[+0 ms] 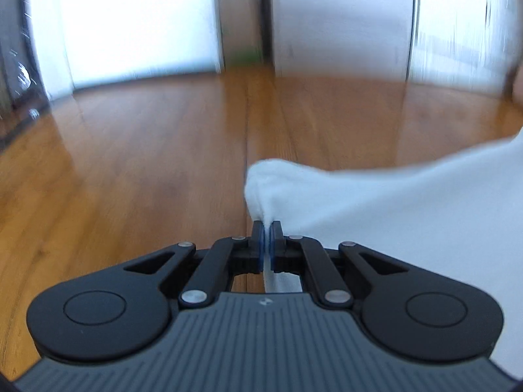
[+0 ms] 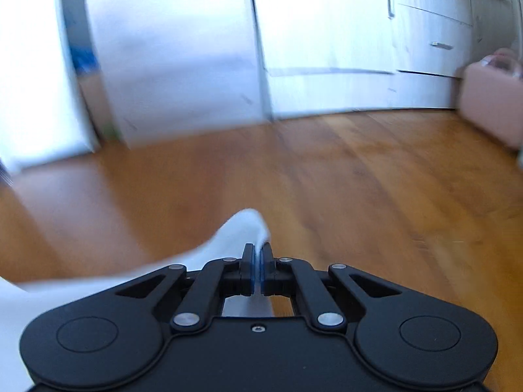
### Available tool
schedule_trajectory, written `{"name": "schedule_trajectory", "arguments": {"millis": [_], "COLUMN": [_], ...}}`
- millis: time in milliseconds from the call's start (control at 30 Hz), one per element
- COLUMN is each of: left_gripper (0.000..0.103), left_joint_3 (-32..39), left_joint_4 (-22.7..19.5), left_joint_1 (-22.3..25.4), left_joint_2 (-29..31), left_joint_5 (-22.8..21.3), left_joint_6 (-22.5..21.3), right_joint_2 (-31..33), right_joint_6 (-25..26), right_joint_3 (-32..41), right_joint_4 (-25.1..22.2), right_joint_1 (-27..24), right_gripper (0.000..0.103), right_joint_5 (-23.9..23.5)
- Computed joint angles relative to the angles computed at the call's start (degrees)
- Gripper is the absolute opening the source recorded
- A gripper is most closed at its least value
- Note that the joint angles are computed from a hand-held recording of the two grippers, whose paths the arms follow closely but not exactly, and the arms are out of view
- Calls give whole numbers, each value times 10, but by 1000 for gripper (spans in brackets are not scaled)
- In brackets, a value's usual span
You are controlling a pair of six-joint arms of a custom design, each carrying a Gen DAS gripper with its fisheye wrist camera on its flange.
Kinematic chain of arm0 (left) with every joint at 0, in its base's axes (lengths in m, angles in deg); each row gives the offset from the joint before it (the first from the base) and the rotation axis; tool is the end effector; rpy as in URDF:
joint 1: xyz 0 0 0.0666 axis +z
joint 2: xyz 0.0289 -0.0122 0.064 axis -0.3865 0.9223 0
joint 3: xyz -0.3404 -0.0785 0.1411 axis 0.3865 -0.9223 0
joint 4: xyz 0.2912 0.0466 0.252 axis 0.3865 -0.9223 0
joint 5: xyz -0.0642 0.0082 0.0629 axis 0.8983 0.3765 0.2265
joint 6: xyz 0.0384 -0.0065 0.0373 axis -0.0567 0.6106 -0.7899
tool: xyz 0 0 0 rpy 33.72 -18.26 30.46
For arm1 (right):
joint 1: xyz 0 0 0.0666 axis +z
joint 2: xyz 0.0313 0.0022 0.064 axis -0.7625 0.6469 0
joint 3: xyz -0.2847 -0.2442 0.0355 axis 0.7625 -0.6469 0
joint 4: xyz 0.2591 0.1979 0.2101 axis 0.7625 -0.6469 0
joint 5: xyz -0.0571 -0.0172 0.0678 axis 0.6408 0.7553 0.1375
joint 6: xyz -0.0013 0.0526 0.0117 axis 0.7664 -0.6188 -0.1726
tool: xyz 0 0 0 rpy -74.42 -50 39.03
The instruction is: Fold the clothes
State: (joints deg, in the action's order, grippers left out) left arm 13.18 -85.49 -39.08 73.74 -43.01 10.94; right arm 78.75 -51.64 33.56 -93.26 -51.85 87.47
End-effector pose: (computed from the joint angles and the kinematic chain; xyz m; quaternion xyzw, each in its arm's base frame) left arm 0.4821 -0.1372 0.3003 0.0903 0.9110 -0.0063 0.4024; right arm 0.4404 -0.0217 0.3517 0.1124 0.8998 -0.0359 0.4201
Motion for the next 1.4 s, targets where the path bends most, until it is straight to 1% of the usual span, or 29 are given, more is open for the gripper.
{"name": "schedule_trajectory", "arguments": {"millis": [67, 100, 133, 167, 233, 300, 333, 367, 433, 500, 567, 600, 633, 667, 700, 733, 767, 800, 833, 900, 967, 1000, 1100, 1200, 1233, 1267, 1300, 1367, 1400], "left_gripper": [8, 8, 15, 26, 40, 41, 45, 55, 59, 64, 62, 61, 33, 5, 3, 3, 3, 3, 3, 3, 3, 3, 4, 3, 3, 4, 4, 12, 14], "left_joint_3": [36, 36, 33, 34, 37, 45, 54, 62, 72, 66, 72, 83, 96, 97, 79, 59, 36, 10, -3, -13, -7, -7, -9, 1, 7, 12, 17, 20, 9], "left_joint_4": [-62, -60, -55, -53, -52, -53, -64, -75, -75, -37, -35, -49, -72, -75, -49, -14, 27, 69, 93, 114, 104, 105, 113, 124, 118, 106, 90, 78, 86], "left_joint_1": [3, 10, 21, 33, 51, 63, 68, 73, 78, 75, 73, 72, 62, 46, 31, 16, 3, -3, -9, -12, -8, -10, -16, -22, -24, -26, -31, -37, -44], "left_joint_2": [32, 31, 26, 24, 23, 29, 37, 45, 60, 66, 74, 80, 85, 83, 67, 52, 35, 18, 11, 7, 16, 19, 26, 43, 48, 51, 50, 50, 34], "left_joint_5": [1, 19, 47, 81, 122, 148, 161, 174, 190, 186, 211, 233, 215, 169, 127, 85, 55, 42, 20, -12, -24, -37, -51, -61, -68, -77, -97, -153, -192], "left_joint_6": [7, 23, 41, 55, 76, 83, 86, 90, 106, 139, 161, 150, 118, 76, 38, -2, -35, -49, -61, -71, -69, -73, -79, -105, -107, -107, -109, -123, -111], "right_joint_2": [54, 56, 57, 51, 47, 48, 50, 55, 64, 68, 68, 67, 70, 73, 77, 81, 84, 85, 76, 61, 54, 51, 49, 64, 62, 58, 50, 25, 9], "right_joint_6": [21, 13, 1, -24, -71, -105, -120, -137, -169, -192, -203, -202, -194, -185, -176, -159, -112, -68, -28, 47, 21, 13, 57, 91, 87, 68, 28, -68, -118], "right_joint_3": [38, 39, 39, 36, 36, 38, 40, 41, 43, 35, 21, 17, 17, 17, 18, 19, 20, 19, 9, -10, -9, -7, -6, 14, 19, 25, 31, 32, 29], "right_joint_4": [-50, -59, -66, -66, -81, -93, -99, -103, -108, -96, -75, -68, -64, -60, -57, -53, -49, -41, -17, 34, 39, 38, 33, 5, -6, -22, -49, -107, -136], "right_joint_1": [22, 21, 18, 8, -10, -19, -22, -26, -33, -27, -14, -2, 10, 23, 36, 49, 64, 80, 95, 122, 112, 106, 113, 129, 129, 121, 106, 70, 50], "right_gripper": [9, 9, 9, 11, 33, 34, 40, 50, 52, 52, 52, 52, 52, 52, 53, 41, 8, 6, 6, 6, 6, 5, 5, 5, 6, 11, 15, 29, 29], "right_joint_5": [104, 113, 114, 87, 38, 1, -20, -46, -94, -118, -125, -112, -91, -70, -48, -28, -10, 14, 58, 136, 153, 146, 167, 258, 283, 282, 261, 203, 165]}}
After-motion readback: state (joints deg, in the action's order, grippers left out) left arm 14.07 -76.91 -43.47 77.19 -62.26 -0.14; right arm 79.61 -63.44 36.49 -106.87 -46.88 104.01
